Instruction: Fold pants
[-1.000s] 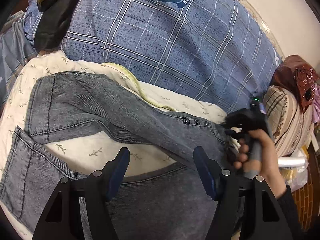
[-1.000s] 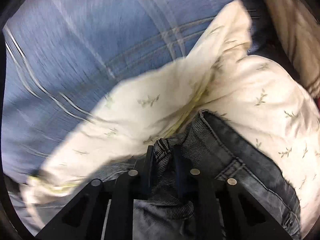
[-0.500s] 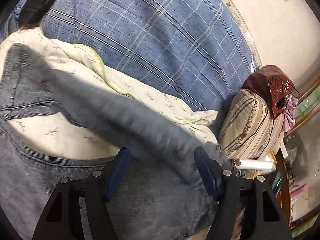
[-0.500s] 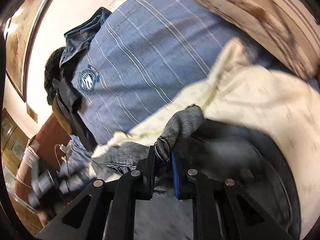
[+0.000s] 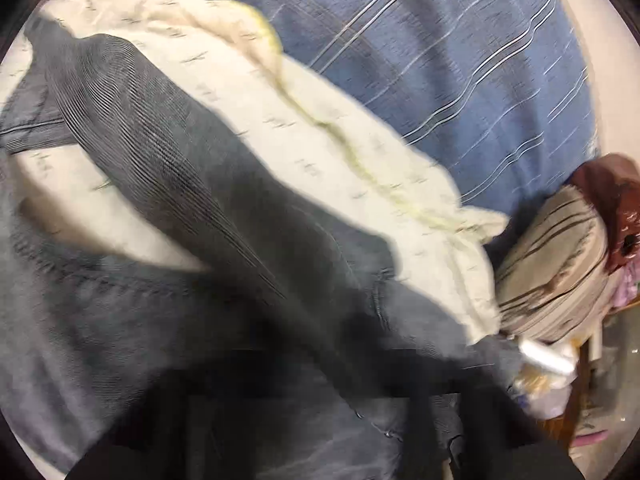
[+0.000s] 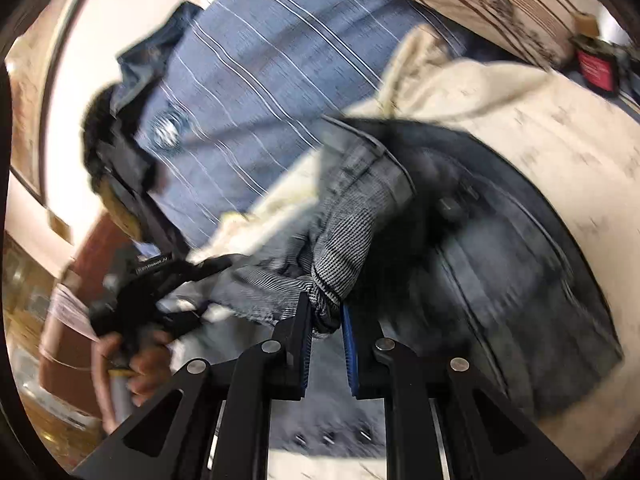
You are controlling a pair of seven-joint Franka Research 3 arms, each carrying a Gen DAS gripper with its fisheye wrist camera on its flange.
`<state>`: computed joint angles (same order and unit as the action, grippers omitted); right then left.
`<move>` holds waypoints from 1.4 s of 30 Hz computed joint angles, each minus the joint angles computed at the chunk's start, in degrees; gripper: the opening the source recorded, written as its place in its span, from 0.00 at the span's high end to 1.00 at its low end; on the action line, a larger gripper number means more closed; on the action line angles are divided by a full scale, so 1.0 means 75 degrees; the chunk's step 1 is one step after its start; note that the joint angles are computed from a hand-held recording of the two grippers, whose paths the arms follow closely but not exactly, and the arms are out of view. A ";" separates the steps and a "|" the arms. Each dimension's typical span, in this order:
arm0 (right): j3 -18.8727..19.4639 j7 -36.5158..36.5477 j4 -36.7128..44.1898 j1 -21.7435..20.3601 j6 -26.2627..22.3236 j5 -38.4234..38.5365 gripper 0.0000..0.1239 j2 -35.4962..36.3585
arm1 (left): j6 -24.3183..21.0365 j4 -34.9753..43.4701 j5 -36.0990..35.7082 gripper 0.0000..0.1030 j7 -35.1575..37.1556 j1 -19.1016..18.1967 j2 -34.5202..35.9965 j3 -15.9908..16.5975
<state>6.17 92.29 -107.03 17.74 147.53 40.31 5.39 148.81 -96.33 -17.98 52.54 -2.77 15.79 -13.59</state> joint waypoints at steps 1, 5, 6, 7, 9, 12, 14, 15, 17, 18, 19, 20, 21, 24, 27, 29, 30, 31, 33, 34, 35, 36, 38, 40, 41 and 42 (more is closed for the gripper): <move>-0.0010 0.0002 0.0031 -0.0040 -0.0195 0.0133 0.89 0.0042 | 0.0190 -0.0309 -0.0237 0.93 0.0154 0.0075 -0.0181 -0.0079; 0.0032 -0.0617 -0.0359 -0.0118 0.0404 0.1182 0.89 -0.0281 | 0.1720 -0.2051 -0.2329 0.94 0.2039 0.0235 -0.1341 -0.0534; 0.0043 -0.0772 -0.0478 -0.0063 0.0672 0.1124 0.88 -0.0402 | 0.2050 -0.2431 -0.2814 0.94 0.2612 0.0181 -0.1599 -0.0600; 0.0052 -0.0887 -0.0562 -0.0004 0.0838 0.1009 0.84 -0.0478 | 0.2261 -0.2715 -0.2763 0.94 0.2721 0.0027 -0.1765 -0.0521; 0.0034 -0.0704 -0.0553 0.0079 0.0802 0.0641 0.77 -0.0436 | 0.2556 -0.3160 -0.2122 0.94 0.2643 -0.0242 -0.1892 -0.0350; -0.0010 -0.0147 -0.0532 0.0134 0.0732 0.0007 0.46 -0.0294 | 0.2516 -0.3316 -0.3192 0.90 0.3645 -0.0467 -0.1719 -0.0235; -0.0008 -0.0165 -0.0617 0.0101 0.0972 0.0368 0.42 -0.0263 | 0.2763 -0.3347 -0.4447 0.86 0.4570 -0.0508 -0.1627 -0.0270; -0.0006 -0.0252 -0.0572 0.0067 0.1012 0.0624 0.41 -0.0210 | 0.2759 -0.3273 -0.4805 0.86 0.4816 -0.0512 -0.1591 -0.0261; -0.0059 -0.0064 -0.0370 -0.0008 0.0977 0.0733 0.40 0.0016 | 0.2692 -0.3162 -0.4875 0.84 0.4929 -0.0549 -0.1562 -0.0193; -0.0110 0.0295 -0.0318 -0.0009 0.1013 0.0408 0.44 0.0102 | 0.2670 -0.3087 -0.4786 0.83 0.4916 -0.0561 -0.1522 -0.0151; -0.0142 0.0499 -0.0308 -0.0038 0.1081 0.0245 0.61 0.0142 | 0.2653 -0.3057 -0.4760 0.82 0.4888 -0.0561 -0.1505 -0.0131; -0.0145 0.0500 -0.0249 -0.0115 0.0978 0.0283 0.73 0.0182 | 0.2697 -0.3137 -0.4827 0.81 0.4881 -0.0563 -0.1555 -0.0135; -0.0145 0.0522 -0.0230 -0.0163 0.0880 0.0248 0.79 0.0170 | 0.2753 -0.3246 -0.4928 0.79 0.4882 -0.0570 -0.1643 -0.0132; -0.0168 0.0694 -0.0197 -0.0179 0.0732 -0.0274 0.90 0.0048 | 0.2682 -0.3368 -0.4938 0.84 0.4494 -0.0607 -0.1758 0.0024; -0.0187 0.0574 0.0577 -0.0298 0.0105 -0.0494 0.91 0.0365 | 0.2800 -0.3531 -0.4430 0.97 0.4276 -0.0722 -0.2199 0.0085; -0.0193 0.0503 0.1058 -0.0410 -0.0245 -0.0503 0.91 0.0533 | 0.3167 -0.3833 -0.3936 0.98 0.3925 -0.0937 -0.2720 0.0150; -0.0150 0.0254 0.1136 -0.0503 -0.0278 -0.0219 0.91 0.0499 | 0.3327 -0.3965 -0.4329 0.98 0.4291 -0.1180 -0.3009 0.0237; -0.0131 0.0072 0.1085 -0.0554 -0.0218 -0.0030 0.91 0.0383 | 0.3439 -0.4113 -0.4489 0.98 0.4479 -0.1386 -0.3242 0.0311; -0.0159 -0.0201 0.0829 -0.0616 -0.0350 0.0138 0.91 0.0059 | 0.3558 -0.4677 -0.3639 0.98 0.3779 -0.1308 -0.3746 0.0049; -0.0199 -0.0166 0.0642 -0.0614 -0.0505 0.0047 0.91 -0.0090 | 0.3408 -0.4891 -0.3402 0.98 0.3547 -0.1318 -0.3880 0.0010; -0.0255 0.0091 0.0324 -0.0582 -0.0576 -0.0241 0.88 -0.0259 | 0.3095 -0.5034 -0.3035 0.97 0.3259 -0.1266 -0.3871 -0.0063; -0.0311 0.0595 -0.0025 -0.0529 -0.0606 -0.0801 0.85 -0.0381 | 0.2852 -0.5146 -0.2532 0.97 0.2883 -0.1128 -0.3821 -0.0176; -0.0505 0.1962 -0.0456 -0.0307 -0.0995 -0.2401 0.84 -0.0363 | 0.2400 -0.5125 -0.1650 0.97 0.2184 -0.0956 -0.3446 -0.0330; -0.0393 0.2335 -0.0472 -0.0411 -0.1084 -0.2591 0.85 -0.0341 | 0.2624 -0.5232 -0.0406 0.97 0.1379 -0.0708 -0.3420 -0.0622; -0.0378 0.2196 -0.0505 -0.0398 -0.0800 -0.2625 0.85 -0.0463 | 0.2814 -0.5275 -0.0181 0.97 0.1288 -0.0863 -0.3516 -0.0533; -0.0369 0.2295 -0.0571 -0.0363 -0.0529 -0.2993 0.85 -0.0595 | 0.3101 -0.5383 -0.0492 0.97 0.1634 -0.1285 -0.3637 -0.0230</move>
<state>3.41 109.50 -111.32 15.01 143.57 17.87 0.93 172.07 -136.70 -21.67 64.79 -12.41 -11.48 -15.32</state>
